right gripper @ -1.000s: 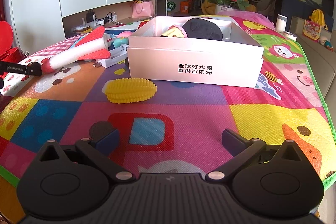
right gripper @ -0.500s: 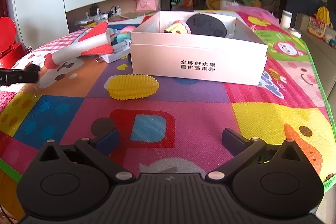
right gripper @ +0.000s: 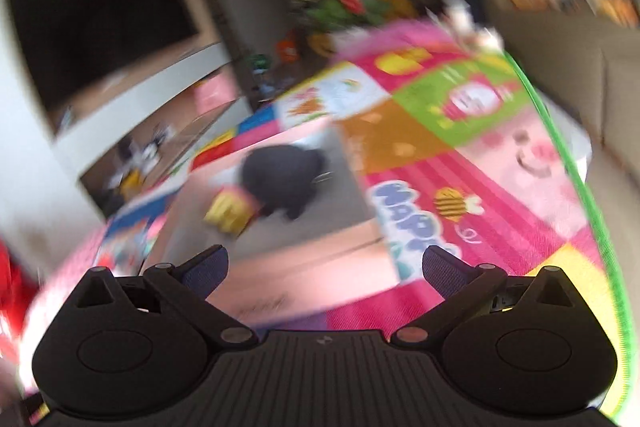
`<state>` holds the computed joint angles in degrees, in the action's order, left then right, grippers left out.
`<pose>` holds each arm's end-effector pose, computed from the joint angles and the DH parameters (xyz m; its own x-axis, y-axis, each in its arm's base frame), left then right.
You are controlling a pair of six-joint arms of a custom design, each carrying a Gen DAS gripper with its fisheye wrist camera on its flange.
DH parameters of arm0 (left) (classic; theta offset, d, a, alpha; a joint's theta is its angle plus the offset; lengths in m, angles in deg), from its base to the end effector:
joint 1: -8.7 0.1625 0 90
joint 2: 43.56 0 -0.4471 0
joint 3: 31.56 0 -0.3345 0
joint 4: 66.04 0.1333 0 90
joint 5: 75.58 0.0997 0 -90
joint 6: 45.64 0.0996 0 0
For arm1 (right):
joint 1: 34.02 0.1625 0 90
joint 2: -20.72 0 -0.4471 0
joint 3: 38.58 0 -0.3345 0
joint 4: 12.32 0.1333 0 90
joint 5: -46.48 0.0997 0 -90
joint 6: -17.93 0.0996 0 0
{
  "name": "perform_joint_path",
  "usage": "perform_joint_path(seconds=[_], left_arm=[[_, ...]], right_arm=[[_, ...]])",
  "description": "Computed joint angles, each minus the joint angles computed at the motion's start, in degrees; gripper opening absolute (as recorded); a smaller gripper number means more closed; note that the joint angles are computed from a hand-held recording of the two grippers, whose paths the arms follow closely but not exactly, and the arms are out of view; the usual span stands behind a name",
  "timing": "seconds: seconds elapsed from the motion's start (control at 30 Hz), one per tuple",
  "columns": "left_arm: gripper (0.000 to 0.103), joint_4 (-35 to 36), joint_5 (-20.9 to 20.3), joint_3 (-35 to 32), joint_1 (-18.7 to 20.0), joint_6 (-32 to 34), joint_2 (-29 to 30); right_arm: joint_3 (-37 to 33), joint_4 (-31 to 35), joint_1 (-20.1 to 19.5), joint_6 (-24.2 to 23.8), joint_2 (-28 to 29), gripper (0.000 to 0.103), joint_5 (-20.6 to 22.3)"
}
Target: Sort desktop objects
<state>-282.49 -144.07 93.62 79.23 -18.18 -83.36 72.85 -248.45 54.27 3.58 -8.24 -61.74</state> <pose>-0.0087 -0.5341 0.1109 -0.7337 0.4014 -0.5482 0.6645 0.5924 -0.4555 0.0853 -0.5668 0.0947 -0.9150 0.1889 0.3565 -0.2204 0.5061 -0.8338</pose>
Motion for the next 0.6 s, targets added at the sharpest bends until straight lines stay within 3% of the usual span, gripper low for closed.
perform_joint_path(seconds=[0.1,0.2,0.3,0.4,0.6], left_arm=[[0.097,-0.27,-0.32,0.04,0.16,-0.35,0.03],[0.098,-0.55,-0.74,0.06,0.39,-0.84,-0.04],[0.099,-0.04,-1.59,-0.15,0.76,-1.53,-0.25],[0.100,-0.03,-1.93,-0.16,0.87,-1.79,-0.31],[0.100,-0.20,-2.30,-0.20,1.02,-2.34,-0.29]], right_arm=[[-4.05,4.36,-1.19,3.13,0.29,0.103,1.03],[-7.90,8.15,-0.54,1.22,1.94,0.103,1.13],[-11.51,9.35,1.76,-1.54,4.79,0.103,-2.74],[-10.52,12.86,1.56,-4.53,4.27,0.103,2.62],[-7.82,-0.09,4.93,-16.65,8.00,0.103,-2.28]])
